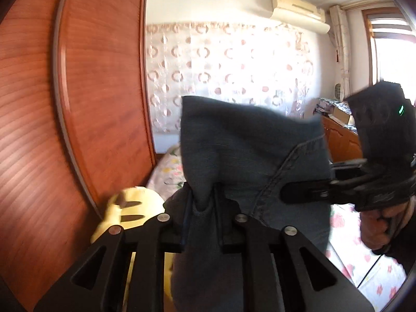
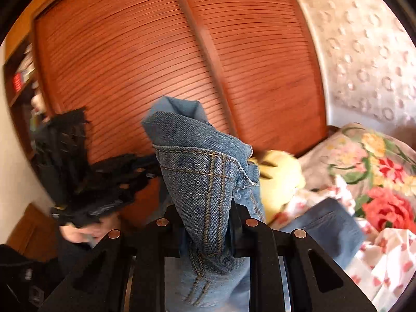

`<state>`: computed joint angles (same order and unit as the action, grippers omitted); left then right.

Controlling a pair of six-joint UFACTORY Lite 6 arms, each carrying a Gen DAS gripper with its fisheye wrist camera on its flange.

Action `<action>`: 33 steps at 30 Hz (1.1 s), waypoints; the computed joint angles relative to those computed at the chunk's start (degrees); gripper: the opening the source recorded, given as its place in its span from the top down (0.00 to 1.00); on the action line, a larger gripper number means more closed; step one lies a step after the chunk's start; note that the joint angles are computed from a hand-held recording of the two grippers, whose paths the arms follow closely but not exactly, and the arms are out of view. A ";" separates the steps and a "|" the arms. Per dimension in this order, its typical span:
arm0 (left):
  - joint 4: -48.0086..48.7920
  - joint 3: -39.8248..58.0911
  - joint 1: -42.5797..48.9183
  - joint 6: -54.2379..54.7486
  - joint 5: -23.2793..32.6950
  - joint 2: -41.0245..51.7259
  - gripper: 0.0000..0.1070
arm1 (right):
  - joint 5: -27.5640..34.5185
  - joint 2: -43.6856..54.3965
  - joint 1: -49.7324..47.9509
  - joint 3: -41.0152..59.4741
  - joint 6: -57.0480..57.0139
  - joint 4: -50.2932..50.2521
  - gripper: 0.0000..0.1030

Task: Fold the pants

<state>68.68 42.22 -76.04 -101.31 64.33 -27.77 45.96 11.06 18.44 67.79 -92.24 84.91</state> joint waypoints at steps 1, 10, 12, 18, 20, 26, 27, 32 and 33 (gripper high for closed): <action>0.00 -0.09 5.58 -0.41 -6.00 2.67 0.84 | -1.27 6.00 -1.64 2.88 0.49 0.86 0.74; 16.24 0.82 21.86 -20.06 -37.38 34.13 0.84 | -8.20 37.69 -10.61 25.55 6.67 -6.78 0.45; 18.57 0.77 21.11 -24.01 -37.60 35.96 0.84 | -6.20 38.24 -12.52 26.74 9.14 -9.54 0.44; 21.82 -2.35 20.46 -28.80 -37.21 34.81 0.84 | -5.09 34.54 -14.67 30.53 19.20 -15.49 0.43; 21.64 -0.77 21.03 -28.73 -37.45 36.76 0.84 | -10.22 27.32 -15.00 23.53 17.28 -13.56 0.43; 19.31 -0.79 17.99 -29.60 -34.91 36.64 0.84 | -4.66 16.05 -16.21 8.47 -4.09 1.44 0.52; 19.43 -0.67 18.03 -29.71 -34.81 36.87 0.84 | -6.06 14.92 -14.82 6.37 -7.48 3.67 0.53; 21.01 -1.29 18.31 -31.35 -34.68 36.84 0.84 | -19.05 18.66 -7.13 6.95 -15.03 8.58 0.60; 21.73 -1.56 18.25 -32.21 -34.49 36.77 0.84 | -22.03 21.33 -6.36 8.95 -15.32 8.41 0.60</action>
<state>90.41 40.66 -57.79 -133.52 29.84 9.00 23.93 32.39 12.08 76.74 -107.56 93.32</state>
